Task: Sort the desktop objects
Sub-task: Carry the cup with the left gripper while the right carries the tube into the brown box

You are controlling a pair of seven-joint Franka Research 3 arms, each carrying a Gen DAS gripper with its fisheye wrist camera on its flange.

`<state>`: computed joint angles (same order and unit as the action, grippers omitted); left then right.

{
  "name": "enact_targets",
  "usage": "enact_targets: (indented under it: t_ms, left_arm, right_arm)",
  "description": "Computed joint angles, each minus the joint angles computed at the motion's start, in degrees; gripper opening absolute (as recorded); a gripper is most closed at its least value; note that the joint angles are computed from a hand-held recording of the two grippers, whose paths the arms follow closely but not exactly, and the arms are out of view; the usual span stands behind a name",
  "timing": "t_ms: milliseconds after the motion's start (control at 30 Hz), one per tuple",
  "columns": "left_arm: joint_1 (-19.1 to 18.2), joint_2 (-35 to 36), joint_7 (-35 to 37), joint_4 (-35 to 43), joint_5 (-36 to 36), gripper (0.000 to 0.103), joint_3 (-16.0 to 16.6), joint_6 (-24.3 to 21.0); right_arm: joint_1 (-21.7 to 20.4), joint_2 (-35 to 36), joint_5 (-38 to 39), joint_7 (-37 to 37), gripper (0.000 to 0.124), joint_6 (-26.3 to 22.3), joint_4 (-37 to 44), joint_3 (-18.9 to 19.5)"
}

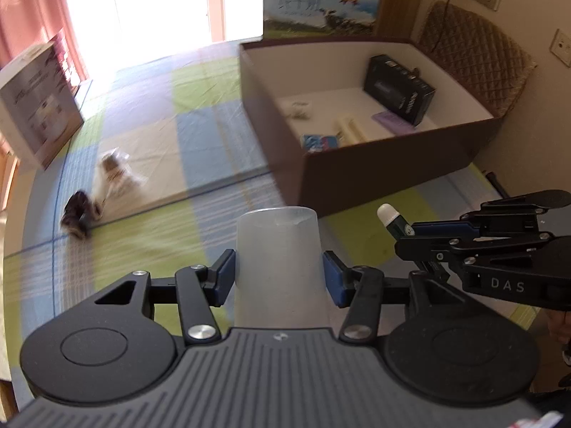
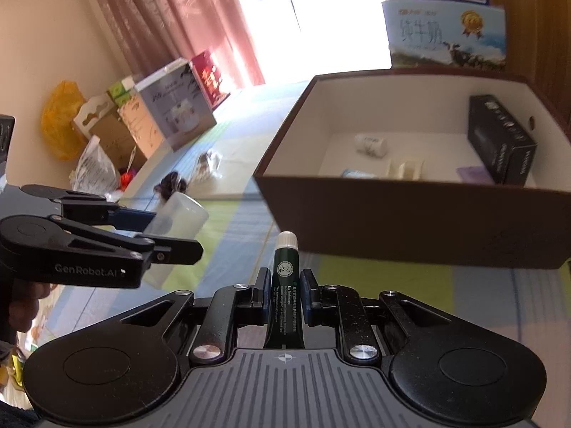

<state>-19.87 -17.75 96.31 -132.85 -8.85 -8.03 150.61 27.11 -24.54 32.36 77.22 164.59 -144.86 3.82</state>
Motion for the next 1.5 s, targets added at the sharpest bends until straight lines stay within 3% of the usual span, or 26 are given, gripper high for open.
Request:
enact_targets:
  t_ms: [333,533,700,1067,1500]
  left_arm:
    - [-1.2,7.2,-1.8,8.4,1.2,0.047,-3.4,3.1]
    - [0.0,14.5,-6.4,17.1,5.3,0.047,-5.7,3.3]
    - [0.8,21.7,-11.2,26.1,10.7,0.047,-7.1,2.0]
    - [-0.1,38.6,-15.7,46.5,15.6,0.047,-7.8,-4.3]
    - [-4.3,55.9,-16.7,69.2,19.3,0.047,-5.9,-17.1]
  right_arm:
    - [-2.4,0.2,1.1,-6.9,0.014,-0.2,4.5,-5.2]
    - [-3.1,6.4,5.6,-13.9,0.014,-0.3,11.9,-7.9]
    - [-5.9,13.3,9.5,-18.4,0.014,-2.3,18.8,-7.6]
    - [-14.5,26.8,2.9,-13.1,0.014,-6.6,31.2,-3.2]
    - [-17.4,34.8,-6.8,-4.7,0.014,-11.5,38.6,-2.5]
